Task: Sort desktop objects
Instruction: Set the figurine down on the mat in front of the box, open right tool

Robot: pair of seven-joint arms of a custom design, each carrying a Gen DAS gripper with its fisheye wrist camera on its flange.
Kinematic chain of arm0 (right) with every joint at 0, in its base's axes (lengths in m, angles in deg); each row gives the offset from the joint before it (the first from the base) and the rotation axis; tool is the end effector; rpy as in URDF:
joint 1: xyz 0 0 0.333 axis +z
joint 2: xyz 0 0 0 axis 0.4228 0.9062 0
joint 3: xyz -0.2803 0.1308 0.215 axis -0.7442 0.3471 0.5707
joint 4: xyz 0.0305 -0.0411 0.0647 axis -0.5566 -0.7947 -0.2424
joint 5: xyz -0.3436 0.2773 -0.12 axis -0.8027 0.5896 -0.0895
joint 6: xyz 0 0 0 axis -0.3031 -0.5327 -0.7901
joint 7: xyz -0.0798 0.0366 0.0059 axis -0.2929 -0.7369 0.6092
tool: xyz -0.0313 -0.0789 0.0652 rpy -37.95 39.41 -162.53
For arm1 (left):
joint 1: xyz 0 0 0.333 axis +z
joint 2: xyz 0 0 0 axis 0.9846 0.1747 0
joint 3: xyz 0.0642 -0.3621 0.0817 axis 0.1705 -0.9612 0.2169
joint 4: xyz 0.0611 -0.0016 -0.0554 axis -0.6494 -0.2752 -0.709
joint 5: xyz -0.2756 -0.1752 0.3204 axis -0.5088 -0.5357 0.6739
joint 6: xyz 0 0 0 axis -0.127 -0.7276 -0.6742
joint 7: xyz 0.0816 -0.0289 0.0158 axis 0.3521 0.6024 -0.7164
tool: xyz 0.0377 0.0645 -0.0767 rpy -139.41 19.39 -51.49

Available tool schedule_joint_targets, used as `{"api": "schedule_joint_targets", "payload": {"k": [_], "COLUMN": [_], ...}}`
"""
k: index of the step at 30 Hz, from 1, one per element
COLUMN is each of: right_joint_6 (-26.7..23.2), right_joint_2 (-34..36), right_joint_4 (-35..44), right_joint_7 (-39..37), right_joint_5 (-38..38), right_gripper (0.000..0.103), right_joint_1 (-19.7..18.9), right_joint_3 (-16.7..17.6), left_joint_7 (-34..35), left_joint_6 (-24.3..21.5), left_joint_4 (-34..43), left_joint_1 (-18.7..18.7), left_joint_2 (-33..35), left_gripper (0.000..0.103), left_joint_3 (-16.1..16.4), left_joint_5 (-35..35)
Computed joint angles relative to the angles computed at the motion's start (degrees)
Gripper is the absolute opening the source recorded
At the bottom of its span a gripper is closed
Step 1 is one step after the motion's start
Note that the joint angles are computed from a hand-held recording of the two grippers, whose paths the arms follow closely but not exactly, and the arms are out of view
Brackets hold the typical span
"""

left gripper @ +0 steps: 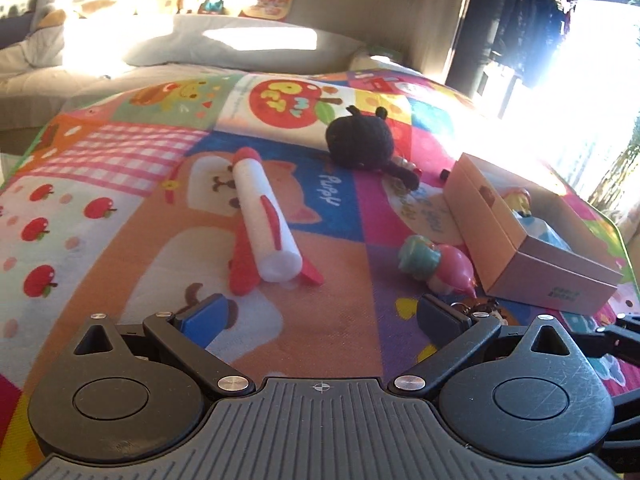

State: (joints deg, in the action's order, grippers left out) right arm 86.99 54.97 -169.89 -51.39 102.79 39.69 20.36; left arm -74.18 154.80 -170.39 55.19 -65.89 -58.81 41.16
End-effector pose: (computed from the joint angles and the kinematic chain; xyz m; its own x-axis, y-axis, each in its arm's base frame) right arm 0.5851 0.1402 0.4331 0.6826 -0.7289 0.0514 -0.4820 -0.5020 -0.7181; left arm 0.5377 -0.4103 0.4016 0.2453 -0.9448 0.2174 -0.5309 -0.3186 -0.7853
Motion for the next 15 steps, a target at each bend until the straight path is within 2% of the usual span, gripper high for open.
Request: {"api": "schedule_joint_targets", "payload": {"k": [2,3,4,5,8,15], "right_joint_6": [-0.07,-0.44,-1.16,-2.07,-0.37,4.30], "right_joint_2": [0.57,0.93,1.27,1.65,1.85,-0.50], "right_joint_4": [-0.14,0.08,0.37,0.82,0.89,-2.40], "right_joint_7": [-2.23,-2.63,-2.46,-2.14,-3.92,-2.68], "right_joint_5": [2.98,3.76,3.97,3.98,7.45,9.46], "right_gripper": [0.062,0.052,0.046,0.034,0.032,0.030], "right_joint_1": [0.29,0.32,0.26,0.11,-0.14,-2.27], "right_joint_3": [0.32,0.42,0.46,0.45,0.74,-1.23], "left_joint_7": [1.40,2.04,2.85,3.64,6.40,17.22], "left_joint_6": [-1.29,-1.86,-2.40,-2.54,-1.45,6.28], "left_joint_4": [-0.08,-0.04,0.06,0.22,1.23,8.43], "left_joint_1": [-0.27,-0.41,-0.56,-0.63,-0.67,-1.26], "left_joint_2": [-0.50,-0.65,-0.76,-0.75,-0.12,5.84], "left_gripper": [0.103,0.103,0.103,0.103,0.103,0.103], "left_joint_3": [-0.26,-0.39,-0.53,-0.62,-0.71,0.73], "left_joint_5": [-1.04,-1.28,-1.51,-1.60,-1.18,1.63]}}
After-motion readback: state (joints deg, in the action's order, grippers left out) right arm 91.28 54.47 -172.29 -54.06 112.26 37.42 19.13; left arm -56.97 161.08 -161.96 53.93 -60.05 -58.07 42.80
